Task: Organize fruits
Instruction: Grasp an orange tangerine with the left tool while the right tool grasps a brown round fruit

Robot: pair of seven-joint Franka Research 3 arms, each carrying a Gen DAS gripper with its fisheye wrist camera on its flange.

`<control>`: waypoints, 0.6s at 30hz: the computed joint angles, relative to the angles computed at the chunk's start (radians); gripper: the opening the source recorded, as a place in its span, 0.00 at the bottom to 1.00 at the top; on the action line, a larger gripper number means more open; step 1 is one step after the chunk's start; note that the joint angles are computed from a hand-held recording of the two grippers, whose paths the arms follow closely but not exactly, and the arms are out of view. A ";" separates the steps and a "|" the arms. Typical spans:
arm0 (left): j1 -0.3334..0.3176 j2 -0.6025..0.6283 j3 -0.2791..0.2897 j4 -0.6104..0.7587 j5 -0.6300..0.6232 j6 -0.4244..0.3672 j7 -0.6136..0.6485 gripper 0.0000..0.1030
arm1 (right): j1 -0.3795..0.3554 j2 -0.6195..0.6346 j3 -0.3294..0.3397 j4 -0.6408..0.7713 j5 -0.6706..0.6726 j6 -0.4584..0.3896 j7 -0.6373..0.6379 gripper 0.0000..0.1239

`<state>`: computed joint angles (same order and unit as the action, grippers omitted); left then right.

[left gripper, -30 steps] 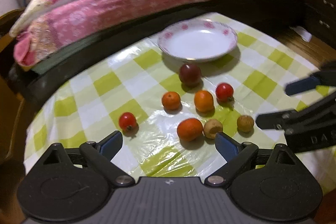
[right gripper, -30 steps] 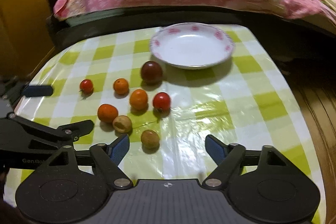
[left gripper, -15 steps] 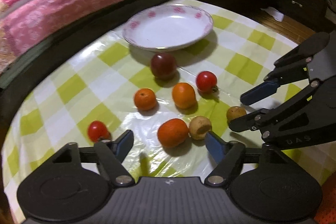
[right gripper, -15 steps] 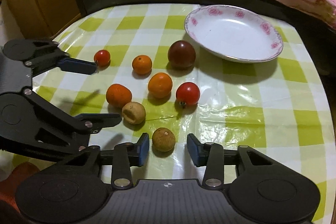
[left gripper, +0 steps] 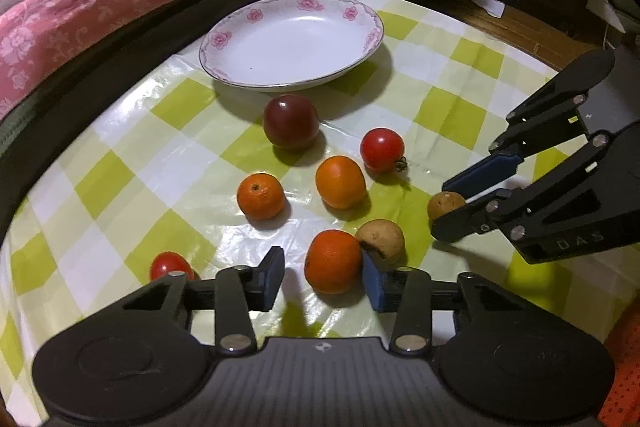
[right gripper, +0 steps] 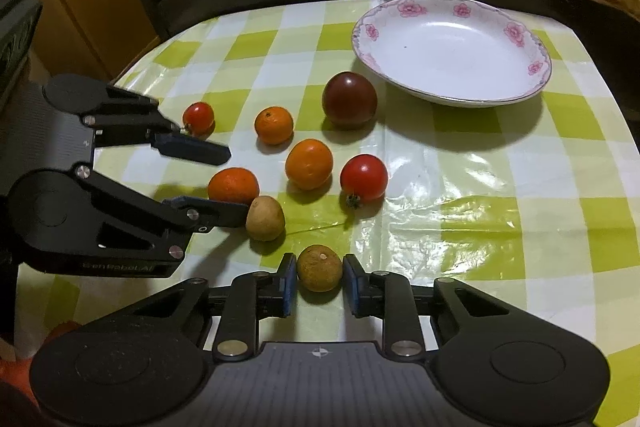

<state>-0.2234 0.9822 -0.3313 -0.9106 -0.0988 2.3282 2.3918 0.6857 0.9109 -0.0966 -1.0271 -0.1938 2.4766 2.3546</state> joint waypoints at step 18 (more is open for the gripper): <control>-0.021 0.030 0.012 0.066 0.004 -0.059 -0.052 0.36 | 0.008 -0.011 -0.016 -0.025 -0.013 0.023 0.053 0.17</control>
